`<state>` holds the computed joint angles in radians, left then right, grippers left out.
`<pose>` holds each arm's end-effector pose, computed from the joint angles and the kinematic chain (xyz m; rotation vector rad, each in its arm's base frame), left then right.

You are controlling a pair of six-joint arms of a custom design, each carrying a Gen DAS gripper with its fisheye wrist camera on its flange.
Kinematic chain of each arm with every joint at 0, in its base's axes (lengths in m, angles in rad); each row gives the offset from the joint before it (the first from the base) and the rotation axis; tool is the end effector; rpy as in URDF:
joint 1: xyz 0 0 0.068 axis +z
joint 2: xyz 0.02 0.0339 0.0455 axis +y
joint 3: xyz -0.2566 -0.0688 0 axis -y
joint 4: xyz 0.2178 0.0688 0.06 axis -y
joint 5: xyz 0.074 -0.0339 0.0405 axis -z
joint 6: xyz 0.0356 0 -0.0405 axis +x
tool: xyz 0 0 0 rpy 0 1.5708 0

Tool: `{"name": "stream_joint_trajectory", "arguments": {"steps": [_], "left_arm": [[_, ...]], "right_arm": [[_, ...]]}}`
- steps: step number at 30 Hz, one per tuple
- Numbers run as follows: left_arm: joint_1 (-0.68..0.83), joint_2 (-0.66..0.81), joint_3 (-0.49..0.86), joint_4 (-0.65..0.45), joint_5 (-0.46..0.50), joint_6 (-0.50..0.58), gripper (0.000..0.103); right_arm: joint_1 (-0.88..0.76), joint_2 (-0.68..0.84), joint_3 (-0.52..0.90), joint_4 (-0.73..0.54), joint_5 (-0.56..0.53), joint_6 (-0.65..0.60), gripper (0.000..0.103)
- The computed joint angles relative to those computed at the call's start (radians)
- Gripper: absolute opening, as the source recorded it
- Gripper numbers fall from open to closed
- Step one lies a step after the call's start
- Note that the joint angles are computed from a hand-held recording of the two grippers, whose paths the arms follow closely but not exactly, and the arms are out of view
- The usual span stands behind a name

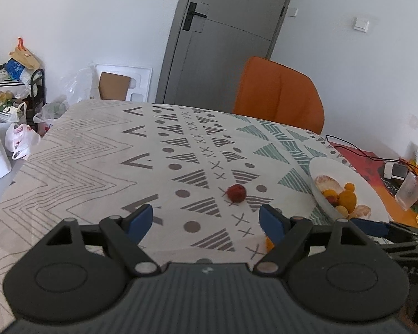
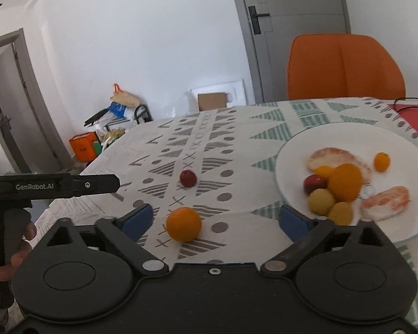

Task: Organize fruits
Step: 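Move both tools back from the plate toward the last fruit, then grasp the red plum with the left tool while the right tool grasps a large orange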

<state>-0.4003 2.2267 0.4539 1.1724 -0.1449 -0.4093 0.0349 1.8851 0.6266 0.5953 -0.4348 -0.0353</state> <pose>0.2614 -0.1050 0.0297 -0.0932 2.1783 -0.3071 0.3064 0.0257 0.1033 -0.3129 2.1820 0.4839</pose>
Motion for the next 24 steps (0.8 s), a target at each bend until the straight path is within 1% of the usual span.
{"name": "stream_joint_trajectory", "arguments": {"steps": [5,9,11,12,13,14,16,18,24], "left_arm": [[0.036,0.017,-0.007,0.021,0.009,-0.007,0.082],[0.052,0.029,-0.001,0.026,0.028,0.001,0.082],[0.057,0.036,0.002,0.031,0.035,0.007,0.082],[0.059,0.039,0.006,0.032,0.038,0.007,0.082],[0.062,0.040,0.007,0.032,0.041,0.008,0.082],[0.064,0.040,0.014,0.027,0.042,0.009,0.082],[0.064,0.036,0.030,0.009,0.039,0.012,0.082],[0.068,0.034,0.045,0.002,0.049,0.022,0.082],[0.061,0.042,0.128,-0.090,0.051,0.036,0.082]], "right_arm": [[0.038,0.036,0.043,-0.030,0.009,-0.010,0.089],[0.067,0.068,0.081,-0.060,0.016,-0.025,0.081],[0.087,0.084,0.095,-0.070,0.034,-0.036,0.072],[0.095,0.093,0.104,-0.075,0.039,-0.037,0.062],[0.102,0.106,0.115,-0.077,0.043,-0.030,0.047],[0.103,0.115,0.124,-0.084,0.037,-0.025,0.034],[0.099,0.130,0.141,-0.090,0.017,-0.005,0.033],[0.101,0.131,0.144,-0.081,0.028,0.002,0.033],[0.077,0.128,0.152,-0.048,0.030,0.025,0.033]]}}
